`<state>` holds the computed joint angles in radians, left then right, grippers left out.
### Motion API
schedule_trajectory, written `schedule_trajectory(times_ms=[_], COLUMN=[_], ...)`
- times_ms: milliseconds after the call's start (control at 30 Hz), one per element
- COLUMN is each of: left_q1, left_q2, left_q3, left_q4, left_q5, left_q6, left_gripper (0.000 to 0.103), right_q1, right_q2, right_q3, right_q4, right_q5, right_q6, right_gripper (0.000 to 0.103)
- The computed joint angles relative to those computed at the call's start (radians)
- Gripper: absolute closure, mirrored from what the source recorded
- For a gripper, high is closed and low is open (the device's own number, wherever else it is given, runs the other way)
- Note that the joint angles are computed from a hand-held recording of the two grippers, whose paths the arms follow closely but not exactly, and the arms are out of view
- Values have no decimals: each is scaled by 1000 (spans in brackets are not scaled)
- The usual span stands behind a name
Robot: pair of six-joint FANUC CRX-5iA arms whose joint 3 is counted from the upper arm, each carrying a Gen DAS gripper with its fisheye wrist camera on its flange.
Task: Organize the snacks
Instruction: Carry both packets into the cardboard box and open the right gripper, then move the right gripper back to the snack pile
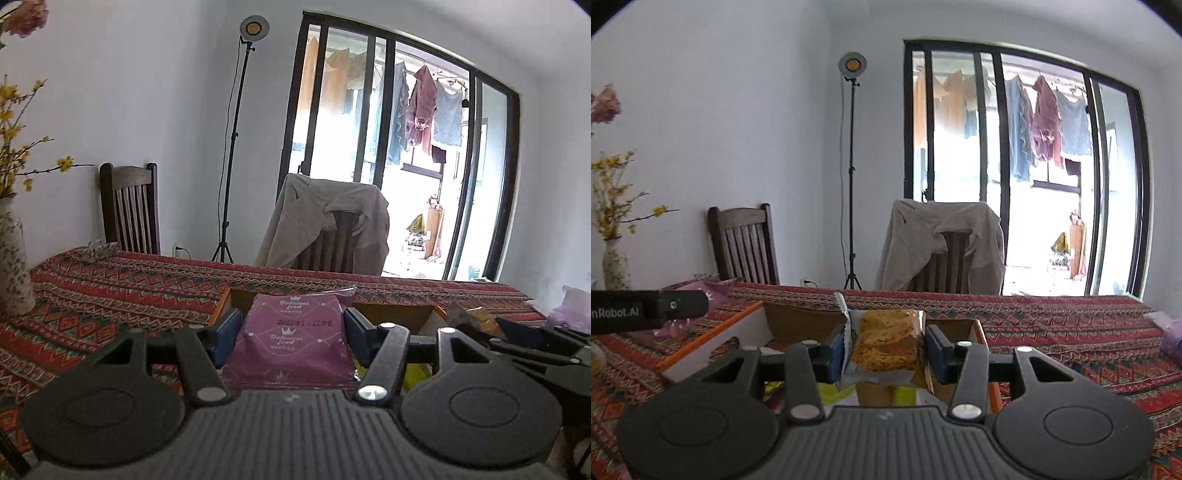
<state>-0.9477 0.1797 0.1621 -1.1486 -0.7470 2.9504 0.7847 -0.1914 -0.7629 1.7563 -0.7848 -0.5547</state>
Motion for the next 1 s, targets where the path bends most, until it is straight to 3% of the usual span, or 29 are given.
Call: schedule_trajectory(times_ms=[200,467,500,567,600,633,700,1000], left_q1=[-13,0,-2,-7,-16,-27,-59,-61], left_q2=[79,110,113,107,102,99,105,103], left_q3=[49,53,53,45,36,29,28,37], left_q4=[-53,-38,-42,-67,-97,-127,-197,-166], left_q5=[-23,-25,-33,-39,-45,-62,-124,-136], left_q6=[24,8,17,58,102,141,216,176], left_gripper=[41,41,40,30,17,4,0,0], right_q1=[-75,-96,-94,-85,-86,-87,-93,-110], right_q2=[60,77,77,77,77,75,71,61], right_q3=[-1,-4,-5,-9,-10,-12,-17,-25], right_q4=[106,53,50,44,45,50,75,107], right_q5=[27,113,111,102,104,104,102,106], right_q6=[-121,-94,-95,-99,-101,-109,-137,-172], right_gripper=[59,57,52,48,40,22,0,0])
